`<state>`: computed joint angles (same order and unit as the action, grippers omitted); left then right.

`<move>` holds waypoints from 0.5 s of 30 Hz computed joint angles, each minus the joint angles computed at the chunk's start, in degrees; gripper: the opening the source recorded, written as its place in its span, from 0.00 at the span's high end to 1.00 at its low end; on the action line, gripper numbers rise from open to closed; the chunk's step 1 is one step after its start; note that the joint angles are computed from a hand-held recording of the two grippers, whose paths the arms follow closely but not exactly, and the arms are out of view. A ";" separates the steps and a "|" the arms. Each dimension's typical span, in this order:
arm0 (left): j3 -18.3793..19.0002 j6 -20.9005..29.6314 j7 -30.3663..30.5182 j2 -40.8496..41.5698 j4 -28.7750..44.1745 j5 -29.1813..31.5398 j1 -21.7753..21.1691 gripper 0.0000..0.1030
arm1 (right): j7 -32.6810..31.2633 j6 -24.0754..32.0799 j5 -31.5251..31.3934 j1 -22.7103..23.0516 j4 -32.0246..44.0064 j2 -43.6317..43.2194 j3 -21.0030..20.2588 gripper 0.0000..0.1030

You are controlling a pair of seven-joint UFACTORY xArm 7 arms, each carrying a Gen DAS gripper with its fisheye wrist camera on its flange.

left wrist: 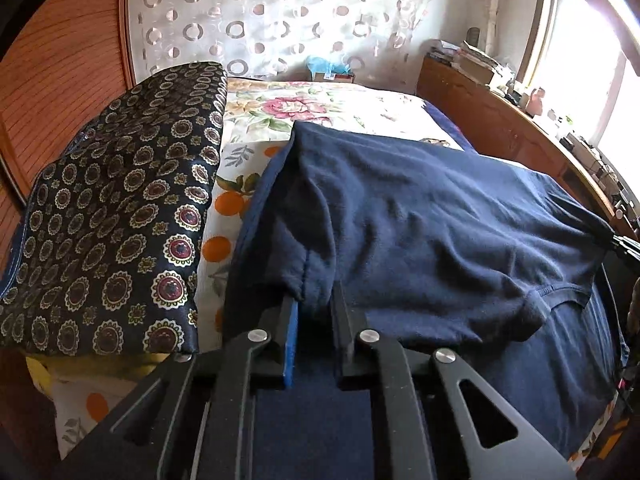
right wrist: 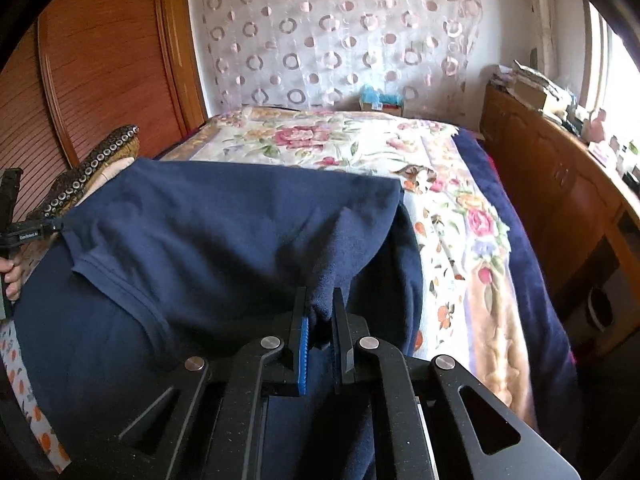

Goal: Fold small clothes
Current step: 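Close both tools on the folded shirt edge and lift it again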

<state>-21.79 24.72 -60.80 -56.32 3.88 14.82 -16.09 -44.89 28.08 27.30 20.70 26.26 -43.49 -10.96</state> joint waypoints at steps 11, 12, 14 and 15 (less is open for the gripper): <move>-3.72 0.31 -2.63 -5.78 0.08 2.13 -0.95 0.93 | -2.01 0.14 1.27 1.01 -1.08 -1.94 -1.30 0.94; -3.52 1.46 -2.58 -7.64 0.04 2.23 -1.50 0.93 | -2.19 0.02 1.57 1.08 -1.01 -2.49 -1.57 0.95; -2.77 3.73 -2.04 -11.59 -0.27 2.14 -3.17 0.93 | -2.32 0.11 2.39 1.30 -1.24 -4.40 -2.17 0.95; -2.65 5.24 -1.83 -13.69 -0.35 2.04 -4.06 0.93 | -2.30 0.33 2.56 1.23 -1.42 -5.52 -2.37 0.95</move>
<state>-24.43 29.96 -62.63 -70.01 3.53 16.86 -20.15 -47.19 28.41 29.86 21.93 24.84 -49.01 -13.33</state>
